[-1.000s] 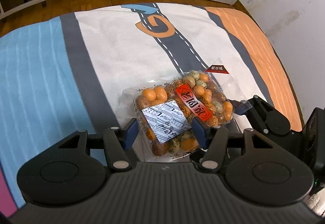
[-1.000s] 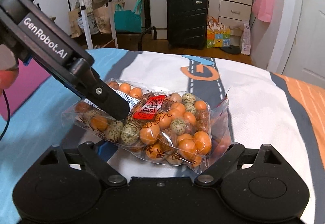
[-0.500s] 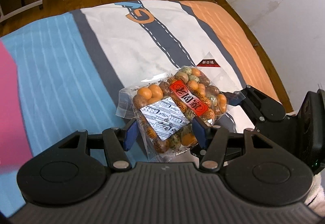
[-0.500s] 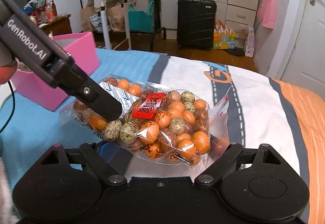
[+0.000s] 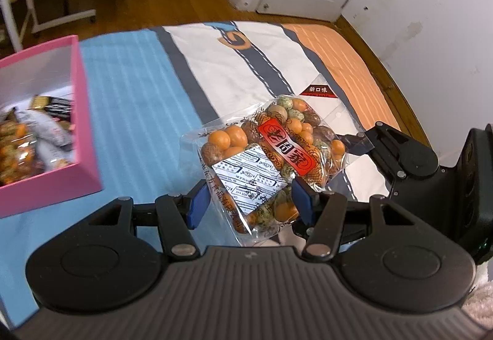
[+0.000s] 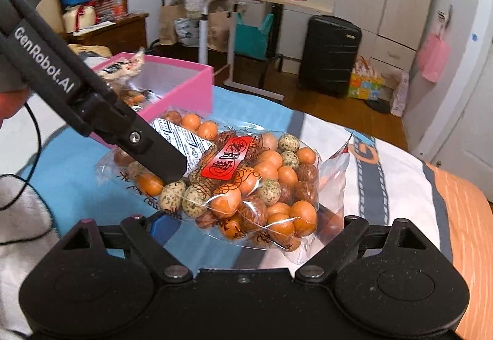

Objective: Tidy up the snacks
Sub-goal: 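Carry the candy egg bag into the pink box and open both tools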

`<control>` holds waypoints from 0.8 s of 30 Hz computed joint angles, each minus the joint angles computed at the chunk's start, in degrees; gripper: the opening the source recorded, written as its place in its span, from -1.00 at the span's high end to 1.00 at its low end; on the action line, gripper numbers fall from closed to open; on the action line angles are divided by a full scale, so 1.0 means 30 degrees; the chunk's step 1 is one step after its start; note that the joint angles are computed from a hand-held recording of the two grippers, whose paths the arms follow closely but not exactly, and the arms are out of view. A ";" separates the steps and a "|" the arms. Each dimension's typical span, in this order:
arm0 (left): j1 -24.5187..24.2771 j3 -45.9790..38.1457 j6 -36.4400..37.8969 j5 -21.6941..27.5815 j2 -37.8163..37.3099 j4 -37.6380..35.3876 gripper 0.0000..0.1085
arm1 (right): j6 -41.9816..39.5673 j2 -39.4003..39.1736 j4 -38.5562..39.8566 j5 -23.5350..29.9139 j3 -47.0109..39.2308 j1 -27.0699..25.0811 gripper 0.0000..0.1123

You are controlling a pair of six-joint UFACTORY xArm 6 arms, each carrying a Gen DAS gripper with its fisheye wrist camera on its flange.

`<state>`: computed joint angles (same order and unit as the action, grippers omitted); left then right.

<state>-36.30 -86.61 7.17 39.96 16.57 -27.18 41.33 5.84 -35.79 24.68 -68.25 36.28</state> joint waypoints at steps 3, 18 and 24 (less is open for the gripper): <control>0.0218 0.1491 -0.0584 -0.0682 -0.1325 0.0749 -0.04 | -0.1374 0.0465 0.1204 -0.0159 -0.0759 0.0323 -0.63; 0.2980 0.4629 -0.3392 -0.3009 -0.4428 0.3238 -0.04 | -0.8828 0.6274 0.8302 -0.0490 -0.8900 0.1304 -0.63; 0.4144 0.3521 -0.4576 -0.3837 -0.3066 0.5382 -0.07 | -1.1528 0.9770 1.2179 -0.0398 -1.3209 0.1165 -0.63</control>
<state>-23.87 -76.05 -6.56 28.44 7.37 -11.03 6.75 35.15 0.75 23.48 -107.88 39.78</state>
